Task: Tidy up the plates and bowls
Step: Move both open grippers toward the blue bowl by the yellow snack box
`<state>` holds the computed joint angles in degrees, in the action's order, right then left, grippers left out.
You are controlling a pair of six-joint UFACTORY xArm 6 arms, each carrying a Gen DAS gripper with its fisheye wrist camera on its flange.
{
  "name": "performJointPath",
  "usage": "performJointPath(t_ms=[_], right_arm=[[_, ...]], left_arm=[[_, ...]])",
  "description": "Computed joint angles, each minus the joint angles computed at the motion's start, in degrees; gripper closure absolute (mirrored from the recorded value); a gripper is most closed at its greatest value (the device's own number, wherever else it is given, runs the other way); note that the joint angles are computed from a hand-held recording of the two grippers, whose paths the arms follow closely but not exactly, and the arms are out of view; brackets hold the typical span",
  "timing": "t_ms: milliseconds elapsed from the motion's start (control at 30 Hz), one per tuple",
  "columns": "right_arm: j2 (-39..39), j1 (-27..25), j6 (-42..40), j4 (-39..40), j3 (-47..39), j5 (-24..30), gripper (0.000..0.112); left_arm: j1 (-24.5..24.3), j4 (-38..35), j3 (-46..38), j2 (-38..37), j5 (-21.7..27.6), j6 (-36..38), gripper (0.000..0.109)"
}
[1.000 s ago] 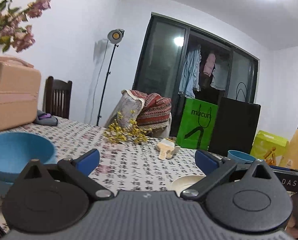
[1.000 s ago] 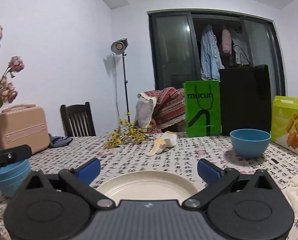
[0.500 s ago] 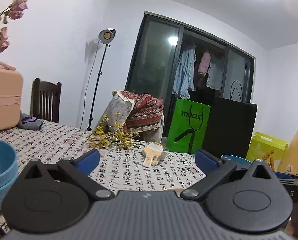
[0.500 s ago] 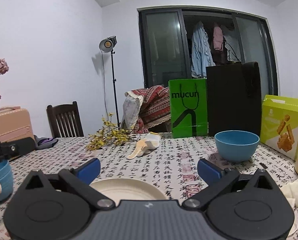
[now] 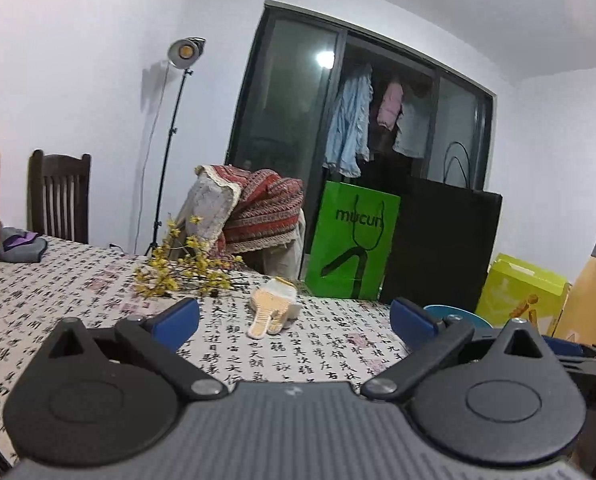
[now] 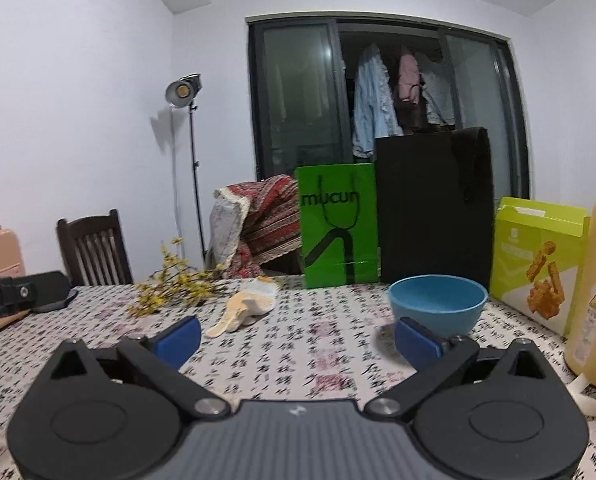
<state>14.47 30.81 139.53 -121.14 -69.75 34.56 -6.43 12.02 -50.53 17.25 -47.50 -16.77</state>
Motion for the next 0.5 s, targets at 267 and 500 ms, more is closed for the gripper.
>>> performJointPath(t_ms=[267, 500], right_arm=[[1.3, -2.7, -3.7, 2.1, -3.3, -1.3, 0.009], [2.2, -4.5, -6.8, 4.2, -6.4, -1.5, 0.009]], left_arm=[[-1.5, 4.8, -6.6, 0.8, 7.7, 0.9, 0.006], [-1.1, 13.4, -15.2, 2.9, 16.4, -9.0, 0.006]])
